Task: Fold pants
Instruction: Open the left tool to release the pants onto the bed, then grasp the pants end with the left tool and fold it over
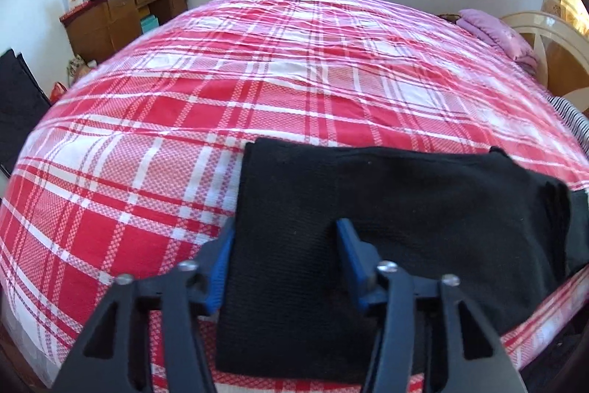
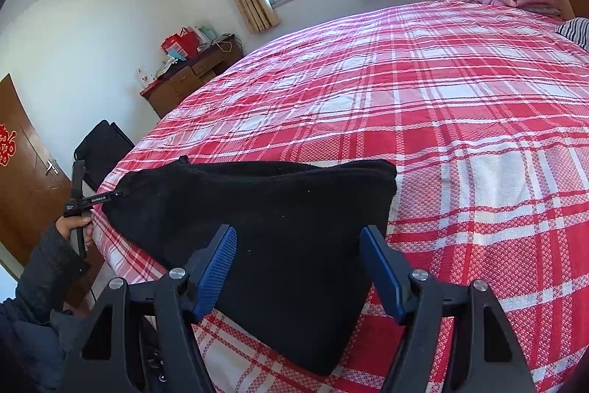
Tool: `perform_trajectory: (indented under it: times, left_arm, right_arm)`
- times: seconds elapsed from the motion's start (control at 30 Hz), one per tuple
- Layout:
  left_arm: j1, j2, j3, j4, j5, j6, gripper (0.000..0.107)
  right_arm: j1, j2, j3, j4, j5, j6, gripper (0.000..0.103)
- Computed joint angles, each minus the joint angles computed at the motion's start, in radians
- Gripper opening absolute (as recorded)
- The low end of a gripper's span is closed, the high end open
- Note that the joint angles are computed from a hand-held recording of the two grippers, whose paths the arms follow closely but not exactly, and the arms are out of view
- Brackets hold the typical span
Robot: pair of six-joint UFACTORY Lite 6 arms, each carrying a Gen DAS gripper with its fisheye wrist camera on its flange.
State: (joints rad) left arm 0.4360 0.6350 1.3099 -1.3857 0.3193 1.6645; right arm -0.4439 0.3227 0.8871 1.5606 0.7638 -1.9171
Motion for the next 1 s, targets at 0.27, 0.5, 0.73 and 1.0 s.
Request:
perform_trajectory:
  times: [0.27,0.5,0.73,1.0]
  left_arm:
    - [0.023,-0.024,0.025,0.176,0.118,-0.256,0.023]
    - [0.032,-0.173,-0.046,0.119,0.271,-0.237,0.023]
    - [-0.049,-0.326,-0.139,0.104,0.371,-0.262,0.023]
    - [-0.213,-0.456,-0.161,0.095,0.425,-0.330,0.023]
  right_arm:
    - [-0.001,-0.005,-0.008,0.018,-0.001,-0.015,0.071]
    - [0.000,-0.016,-0.020,0.034,-0.005,-0.030,0.071]
    - [-0.006,-0.049,-0.030,0.047,-0.009,-0.027,0.071]
    - [-0.056,-0.067,0.004,0.053,-0.005,0.020,0.071]
